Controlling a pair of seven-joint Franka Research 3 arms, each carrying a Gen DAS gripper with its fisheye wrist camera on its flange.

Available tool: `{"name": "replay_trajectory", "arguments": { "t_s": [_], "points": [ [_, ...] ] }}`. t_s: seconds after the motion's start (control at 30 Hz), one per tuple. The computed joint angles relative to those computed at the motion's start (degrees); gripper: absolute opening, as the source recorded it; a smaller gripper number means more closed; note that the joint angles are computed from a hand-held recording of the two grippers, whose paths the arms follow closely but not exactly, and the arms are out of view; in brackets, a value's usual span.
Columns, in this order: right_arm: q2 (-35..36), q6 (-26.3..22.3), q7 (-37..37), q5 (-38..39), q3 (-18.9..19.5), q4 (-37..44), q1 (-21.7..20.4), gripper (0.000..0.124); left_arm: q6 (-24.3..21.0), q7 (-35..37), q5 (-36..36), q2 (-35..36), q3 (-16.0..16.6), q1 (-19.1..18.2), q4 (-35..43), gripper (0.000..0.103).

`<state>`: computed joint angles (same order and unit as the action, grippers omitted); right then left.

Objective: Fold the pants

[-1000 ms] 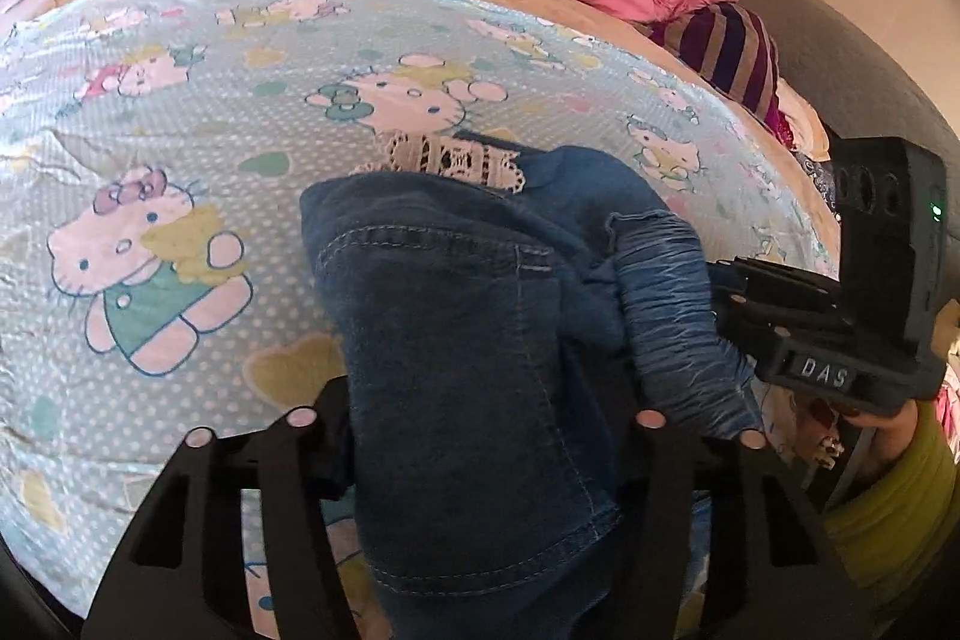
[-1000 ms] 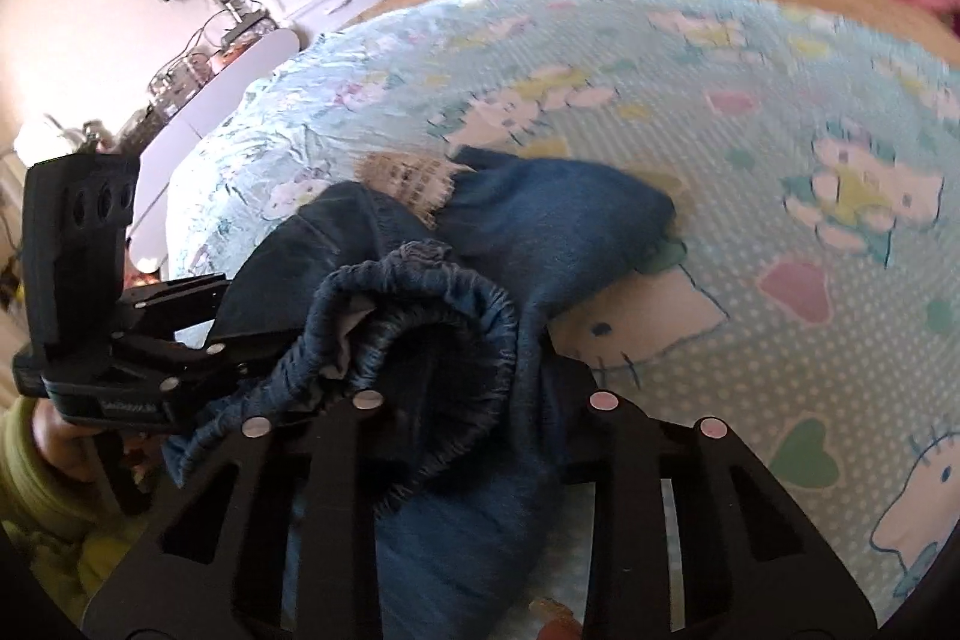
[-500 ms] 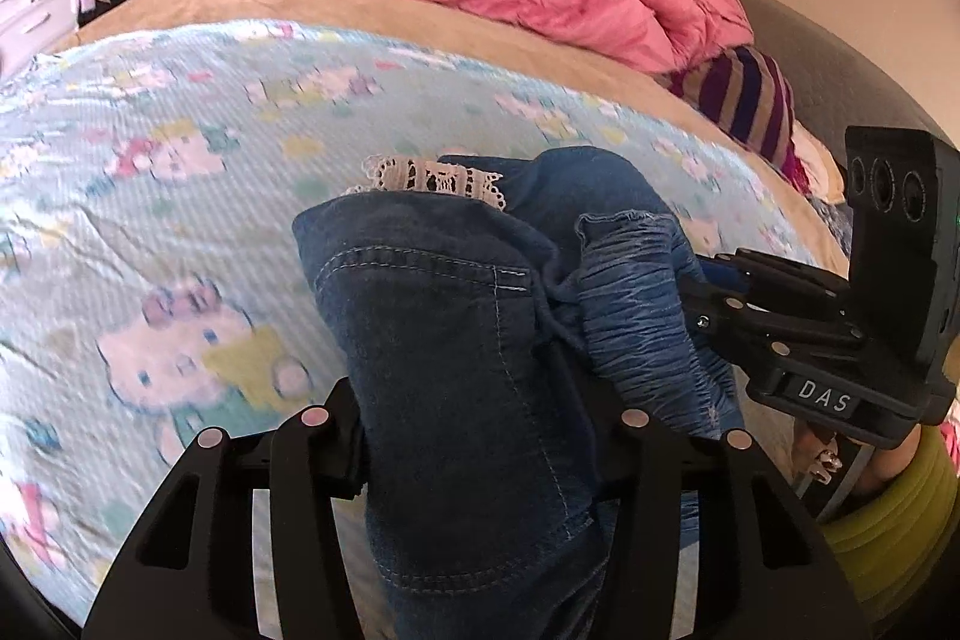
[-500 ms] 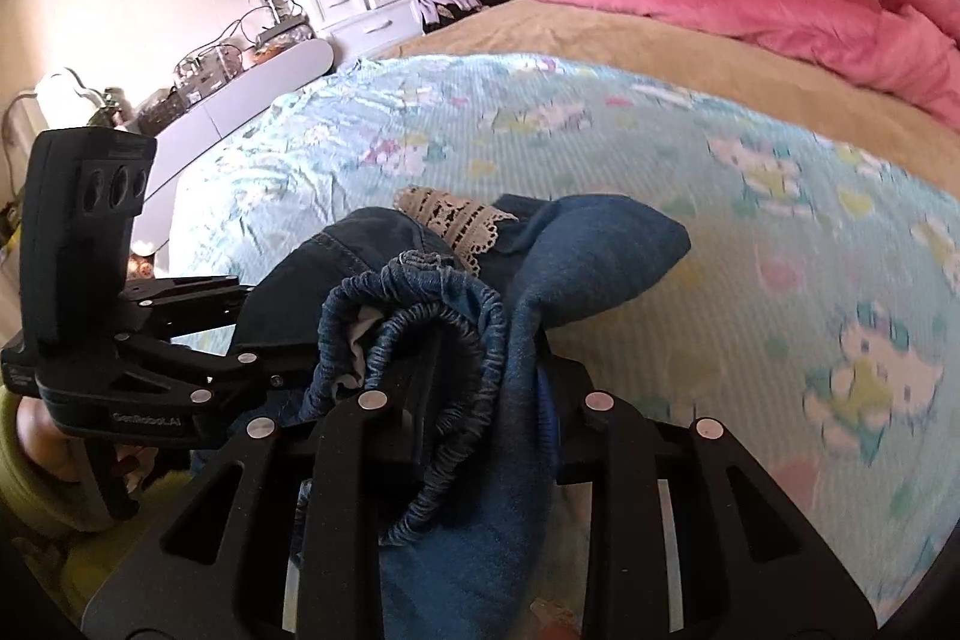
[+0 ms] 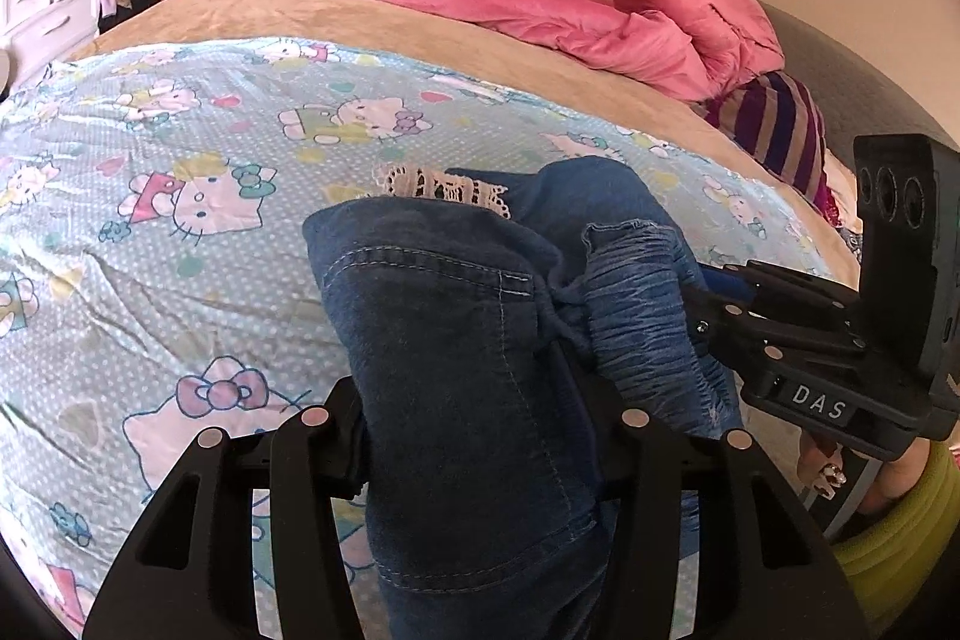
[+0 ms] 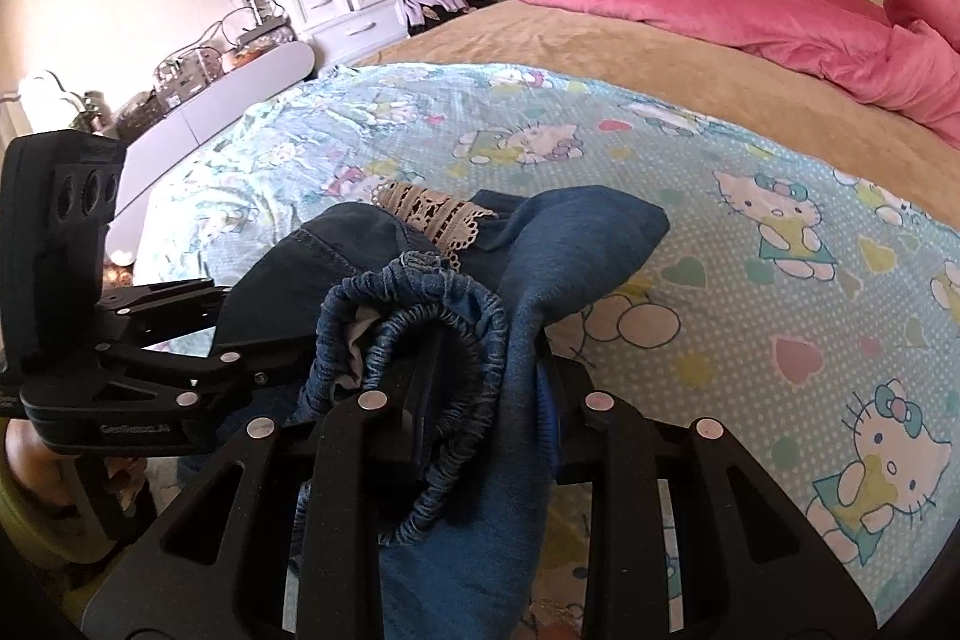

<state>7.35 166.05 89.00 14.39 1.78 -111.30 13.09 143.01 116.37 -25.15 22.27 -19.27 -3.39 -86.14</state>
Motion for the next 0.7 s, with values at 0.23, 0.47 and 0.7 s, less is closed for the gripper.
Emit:
{"name": "replay_trajectory", "arguments": {
  "t_s": [0.23,0.47,0.7],
  "points": [
    [0.07,-0.87,8.37,-6.59,-2.41,-1.09,0.73,0.027,-0.85,-1.88,1.83,1.69,0.54,-0.18,0.86,0.057],
    [1.41,-7.00,18.04,-14.68,-3.83,-0.14,0.71,0.039,-1.77,-3.80,2.74,3.03,0.57,0.34,1.48,0.070],
    [1.42,-7.76,21.00,-17.90,-3.68,0.20,0.62,0.045,-2.24,-4.36,2.58,3.27,0.23,0.73,1.55,0.072]
  ]
}}
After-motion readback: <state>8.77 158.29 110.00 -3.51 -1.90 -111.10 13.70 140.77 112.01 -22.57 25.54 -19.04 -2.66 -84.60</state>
